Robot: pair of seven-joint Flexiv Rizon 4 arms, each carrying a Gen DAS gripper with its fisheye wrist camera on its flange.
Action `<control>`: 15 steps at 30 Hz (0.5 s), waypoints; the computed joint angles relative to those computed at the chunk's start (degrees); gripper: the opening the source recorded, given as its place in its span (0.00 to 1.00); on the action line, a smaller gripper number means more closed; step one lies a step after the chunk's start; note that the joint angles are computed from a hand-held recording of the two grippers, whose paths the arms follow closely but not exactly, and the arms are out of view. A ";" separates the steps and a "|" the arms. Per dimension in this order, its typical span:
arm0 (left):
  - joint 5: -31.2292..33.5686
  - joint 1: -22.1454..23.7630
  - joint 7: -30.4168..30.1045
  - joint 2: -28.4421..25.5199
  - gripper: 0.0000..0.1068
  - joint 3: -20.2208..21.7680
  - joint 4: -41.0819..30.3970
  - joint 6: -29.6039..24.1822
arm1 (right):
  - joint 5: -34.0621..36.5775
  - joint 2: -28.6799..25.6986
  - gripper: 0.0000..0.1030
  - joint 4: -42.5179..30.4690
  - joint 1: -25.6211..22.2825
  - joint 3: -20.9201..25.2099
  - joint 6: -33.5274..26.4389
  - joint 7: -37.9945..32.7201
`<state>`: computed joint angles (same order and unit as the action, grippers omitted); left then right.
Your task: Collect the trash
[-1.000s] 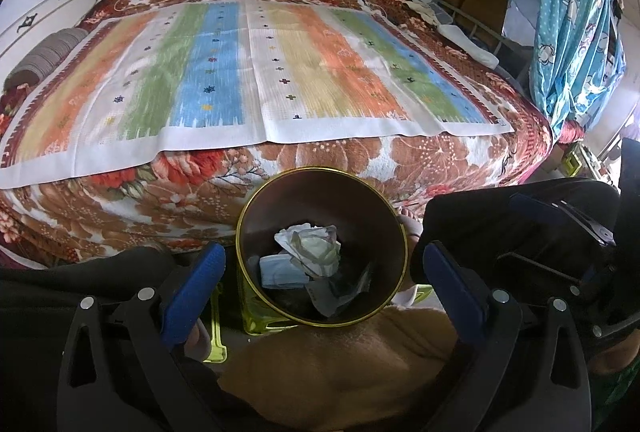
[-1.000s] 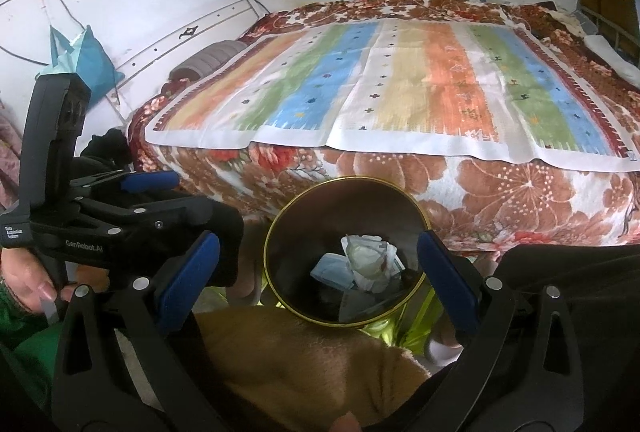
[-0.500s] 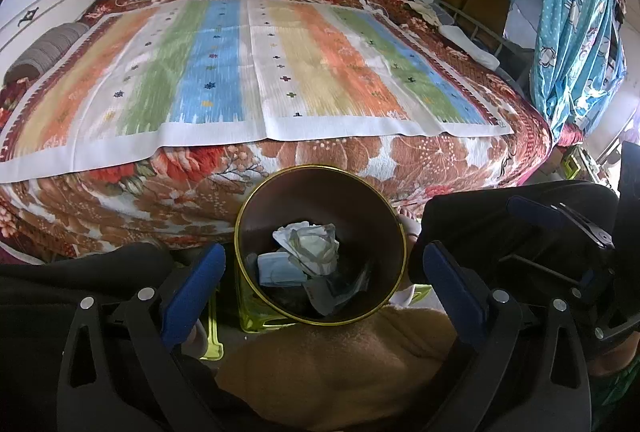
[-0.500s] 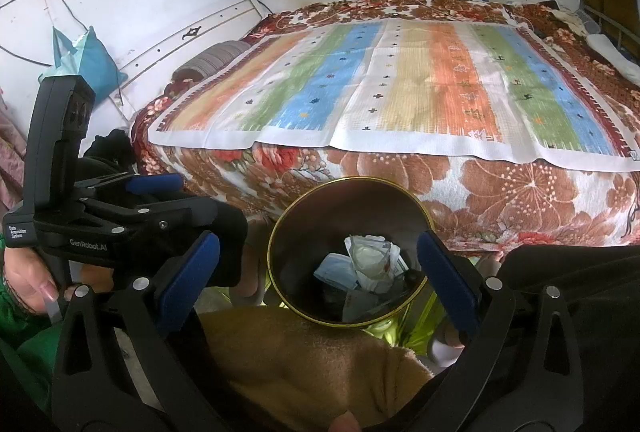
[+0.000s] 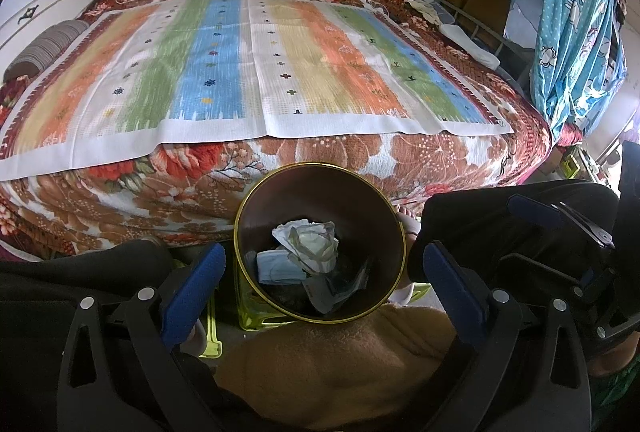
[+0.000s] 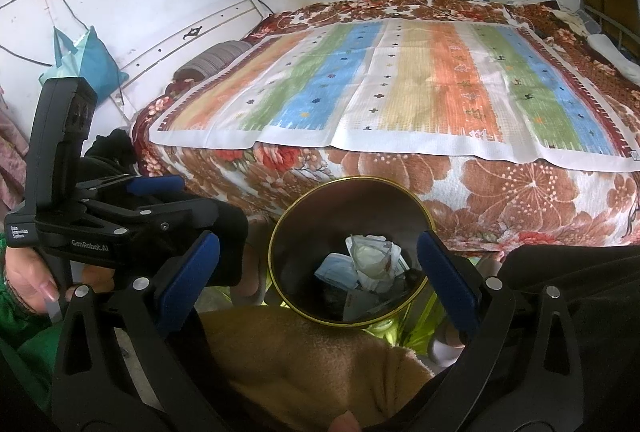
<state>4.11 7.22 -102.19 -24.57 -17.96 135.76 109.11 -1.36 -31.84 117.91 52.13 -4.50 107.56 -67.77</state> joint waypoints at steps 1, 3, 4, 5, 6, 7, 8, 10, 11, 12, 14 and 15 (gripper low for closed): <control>0.02 0.05 -0.01 0.00 0.91 -0.03 0.00 -0.02 | -0.04 0.04 0.92 0.04 -0.11 0.07 0.03 -0.05; 0.05 0.07 -0.02 0.00 0.91 -0.05 0.00 -0.03 | -0.02 0.03 0.92 0.03 -0.15 0.15 0.05 -0.08; 0.07 0.11 -0.02 0.00 0.91 -0.07 -0.01 -0.04 | -0.06 0.03 0.92 0.03 -0.28 0.24 0.07 -0.10; 0.07 0.11 -0.04 0.00 0.91 -0.08 0.00 -0.01 | -0.05 0.03 0.92 0.02 -0.28 0.25 0.06 -0.12; 0.09 0.17 -0.05 -0.01 0.91 -0.13 -0.01 -0.02 | 0.03 0.03 0.92 0.03 -0.15 0.17 0.07 -0.11; 0.10 0.19 -0.05 0.00 0.91 -0.14 -0.01 -0.06 | -0.05 0.04 0.92 0.01 -0.31 0.28 0.03 -0.14; 0.09 0.16 -0.04 0.01 0.91 -0.13 -0.01 -0.09 | -0.05 0.04 0.92 0.01 -0.33 0.30 0.02 -0.14; 0.01 0.05 0.00 0.06 0.91 -0.02 -0.03 -0.23 | -0.06 0.03 0.92 -0.01 -0.37 0.35 0.04 -0.13; -0.18 -0.32 0.05 0.12 0.91 0.32 -0.06 -0.31 | -0.06 0.03 0.92 -0.01 -0.37 0.35 0.04 -0.14; -0.45 -0.98 0.03 0.08 0.91 0.79 0.01 -0.18 | -0.01 0.04 0.92 -0.01 -0.25 0.21 -0.02 -0.13; -0.64 -1.50 -0.05 0.00 0.91 1.13 0.15 0.08 | -0.02 0.05 0.92 0.01 -0.26 0.23 0.00 -0.14; -0.65 -1.49 -0.05 0.00 0.91 1.15 0.11 0.04 | -0.02 0.05 0.92 0.01 -0.26 0.23 0.00 -0.14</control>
<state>3.47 5.73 -102.24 -24.57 -16.81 135.87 109.15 -1.38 -31.79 117.92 51.87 -4.27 107.57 -67.91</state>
